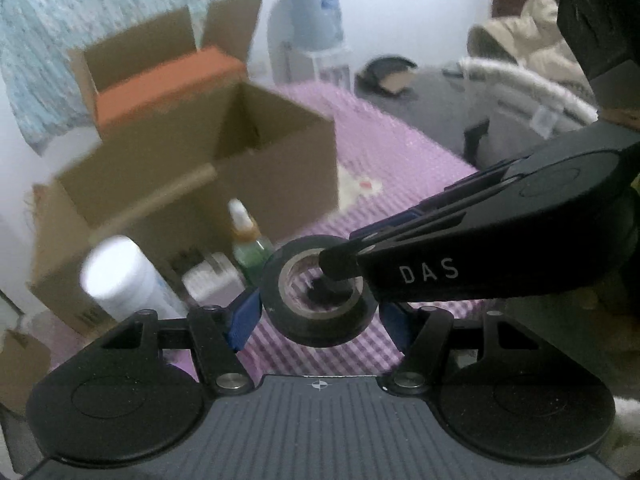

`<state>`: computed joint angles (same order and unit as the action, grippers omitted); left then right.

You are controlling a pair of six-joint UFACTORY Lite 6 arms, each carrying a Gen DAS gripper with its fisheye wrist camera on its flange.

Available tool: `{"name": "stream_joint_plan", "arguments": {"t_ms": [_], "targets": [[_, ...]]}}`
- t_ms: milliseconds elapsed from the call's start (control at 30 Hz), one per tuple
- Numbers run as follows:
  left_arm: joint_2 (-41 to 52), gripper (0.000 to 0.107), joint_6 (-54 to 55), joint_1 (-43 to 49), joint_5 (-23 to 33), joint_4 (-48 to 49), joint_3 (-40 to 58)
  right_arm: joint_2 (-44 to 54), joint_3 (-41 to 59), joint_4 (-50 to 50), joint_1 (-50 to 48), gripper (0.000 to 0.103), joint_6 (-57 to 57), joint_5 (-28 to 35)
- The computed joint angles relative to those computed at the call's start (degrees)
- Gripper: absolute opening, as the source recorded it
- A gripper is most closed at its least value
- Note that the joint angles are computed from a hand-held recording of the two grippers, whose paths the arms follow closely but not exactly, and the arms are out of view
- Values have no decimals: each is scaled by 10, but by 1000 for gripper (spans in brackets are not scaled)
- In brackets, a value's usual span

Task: Organize rigid objects
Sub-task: 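Lift the black tape roll with the right gripper toward the box, then lower the tape roll into the box and open the right gripper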

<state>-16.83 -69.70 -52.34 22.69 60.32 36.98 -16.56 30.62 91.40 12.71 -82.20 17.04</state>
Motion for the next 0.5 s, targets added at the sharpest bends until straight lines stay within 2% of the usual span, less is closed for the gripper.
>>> {"name": "stream_joint_plan", "arguments": {"t_ms": [133, 300, 400, 500], "targets": [[-52, 64, 61, 7, 38, -35, 19, -34, 33, -65, 5, 21, 59, 12], [-75, 64, 150, 47, 63, -67, 74, -15, 128, -144, 27, 21, 115, 20], [-66, 64, 184, 74, 77, -64, 115, 43, 223, -194, 33, 21, 148, 43], [-40, 64, 258, 133, 52, -113, 163, 150, 362, -260, 26, 21, 214, 98]]}}
